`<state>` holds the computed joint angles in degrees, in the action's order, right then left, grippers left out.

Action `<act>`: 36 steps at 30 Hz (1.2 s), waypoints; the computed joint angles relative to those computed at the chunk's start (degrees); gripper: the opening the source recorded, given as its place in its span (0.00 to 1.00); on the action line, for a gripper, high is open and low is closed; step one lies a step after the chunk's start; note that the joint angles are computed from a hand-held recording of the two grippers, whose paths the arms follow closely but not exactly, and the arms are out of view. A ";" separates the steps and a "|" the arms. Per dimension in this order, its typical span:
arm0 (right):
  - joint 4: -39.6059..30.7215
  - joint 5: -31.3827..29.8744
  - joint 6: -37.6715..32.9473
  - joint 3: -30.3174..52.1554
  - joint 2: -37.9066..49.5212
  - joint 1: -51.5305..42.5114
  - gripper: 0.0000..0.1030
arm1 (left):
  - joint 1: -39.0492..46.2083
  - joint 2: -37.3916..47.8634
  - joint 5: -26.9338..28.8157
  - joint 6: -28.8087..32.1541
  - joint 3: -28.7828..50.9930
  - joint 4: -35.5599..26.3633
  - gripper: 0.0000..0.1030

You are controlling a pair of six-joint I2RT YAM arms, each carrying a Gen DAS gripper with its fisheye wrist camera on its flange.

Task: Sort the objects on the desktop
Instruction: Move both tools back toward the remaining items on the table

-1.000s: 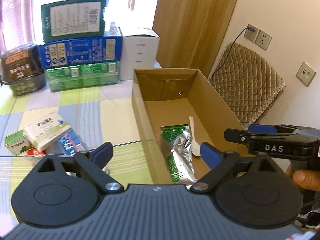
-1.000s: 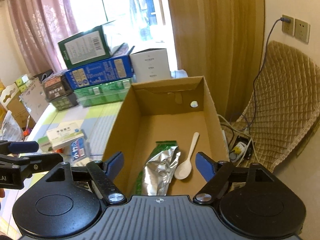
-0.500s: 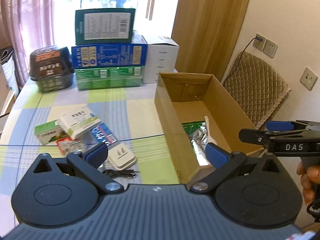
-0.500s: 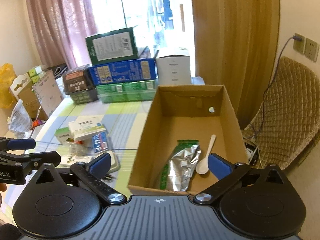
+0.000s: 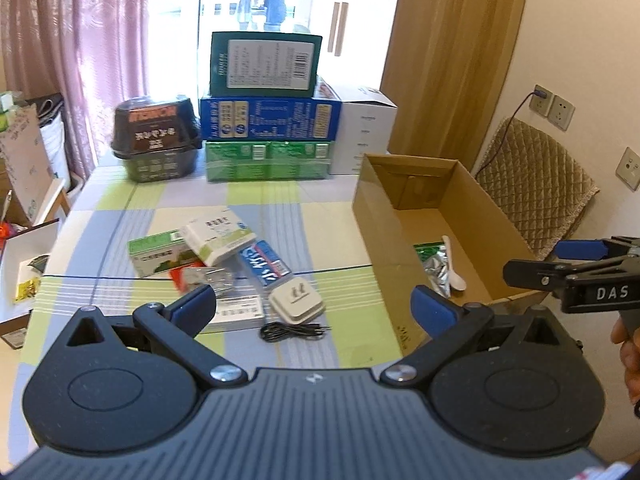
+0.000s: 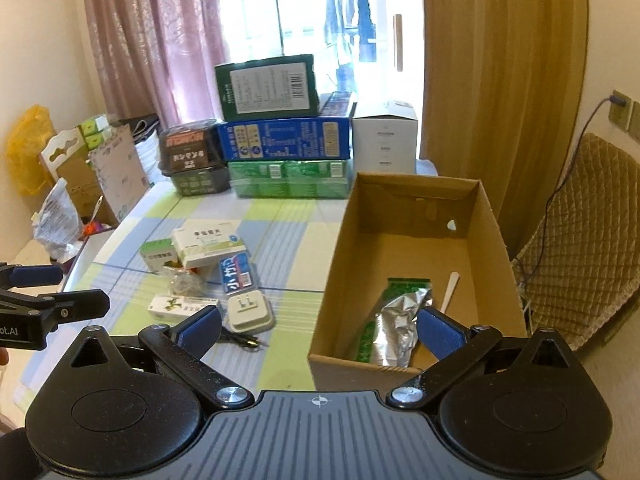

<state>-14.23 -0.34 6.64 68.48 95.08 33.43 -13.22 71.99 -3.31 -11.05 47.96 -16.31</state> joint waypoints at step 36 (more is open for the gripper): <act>7.61 -2.90 -8.63 6.45 21.11 11.94 0.91 | 31.06 4.33 19.14 32.54 -11.71 7.69 0.99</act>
